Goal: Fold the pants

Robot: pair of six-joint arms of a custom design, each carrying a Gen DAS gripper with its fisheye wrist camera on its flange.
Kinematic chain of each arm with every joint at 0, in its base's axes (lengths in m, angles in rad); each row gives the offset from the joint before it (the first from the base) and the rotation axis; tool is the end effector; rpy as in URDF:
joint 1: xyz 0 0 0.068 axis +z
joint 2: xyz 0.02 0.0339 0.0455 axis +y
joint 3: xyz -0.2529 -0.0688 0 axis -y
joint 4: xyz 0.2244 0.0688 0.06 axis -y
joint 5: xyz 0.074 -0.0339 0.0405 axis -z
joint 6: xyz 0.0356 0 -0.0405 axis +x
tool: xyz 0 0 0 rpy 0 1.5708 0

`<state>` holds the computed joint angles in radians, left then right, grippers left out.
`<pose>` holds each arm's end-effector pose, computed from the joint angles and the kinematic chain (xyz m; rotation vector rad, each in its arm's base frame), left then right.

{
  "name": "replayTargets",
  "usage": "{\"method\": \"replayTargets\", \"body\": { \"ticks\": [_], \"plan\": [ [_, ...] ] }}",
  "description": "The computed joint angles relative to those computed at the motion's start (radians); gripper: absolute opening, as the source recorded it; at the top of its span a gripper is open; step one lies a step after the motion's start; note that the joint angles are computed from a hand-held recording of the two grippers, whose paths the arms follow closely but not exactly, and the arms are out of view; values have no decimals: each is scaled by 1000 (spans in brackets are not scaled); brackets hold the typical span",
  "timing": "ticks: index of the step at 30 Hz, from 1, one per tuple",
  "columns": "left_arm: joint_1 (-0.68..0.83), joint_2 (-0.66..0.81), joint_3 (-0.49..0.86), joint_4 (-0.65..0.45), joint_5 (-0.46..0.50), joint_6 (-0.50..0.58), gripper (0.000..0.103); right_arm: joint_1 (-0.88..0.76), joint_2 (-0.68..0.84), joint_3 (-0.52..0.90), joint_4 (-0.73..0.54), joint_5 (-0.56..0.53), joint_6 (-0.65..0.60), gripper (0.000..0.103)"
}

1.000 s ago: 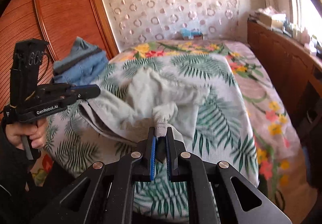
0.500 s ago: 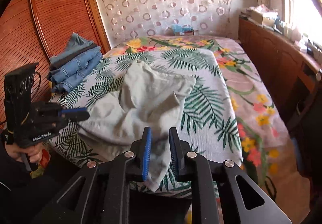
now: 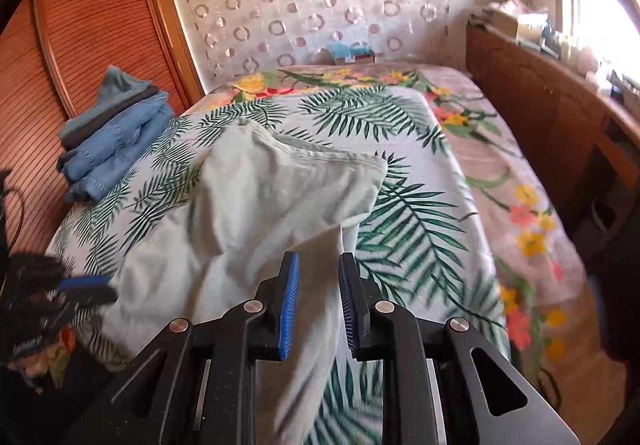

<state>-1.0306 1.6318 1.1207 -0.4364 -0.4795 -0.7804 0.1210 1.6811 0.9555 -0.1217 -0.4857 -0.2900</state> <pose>0.1798 -0.2678 0.2228 0.1111 2.3864 -0.2442 0.3210 0.0558 0.1818 -0.6919 2.2449 0.5027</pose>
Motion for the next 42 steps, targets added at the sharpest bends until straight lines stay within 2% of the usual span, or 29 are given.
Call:
{"method": "replayTargets", "body": {
  "ticks": [5,6,10,15,18,22,25,27,29,36,42],
  "plan": [
    [2,-7,-33,16,12,-13,5,21,94,71,-34,31,-1,20],
    [1,-8,-37,17,13,-15,5,17,93,71,-31,34,-11,3],
    [2,-12,-46,21,17,-18,5,-10,78,78,-70,60,-31,2],
    [0,-8,-42,21,19,-18,5,-35,9,47,-73,28,-35,2],
    [-1,-6,-37,14,20,-19,5,-37,-2,50,-58,25,-35,10],
    [3,-7,-37,15,21,-18,5,-56,3,68,-84,-21,-44,12],
    [0,-4,-34,12,19,-17,5,-80,-56,-1,-92,-20,-75,18],
    [-2,-4,-35,12,15,-20,5,-116,-107,-54,-120,-59,-98,25],
    [-4,-4,-40,14,14,-26,5,-145,-164,-116,-148,-80,-131,28],
    [-7,11,-48,10,20,-43,5,-212,-275,-238,-240,-113,-216,30],
    [-5,21,-58,15,30,-62,5,-178,-261,-223,-266,-92,-229,30]
  ]
}}
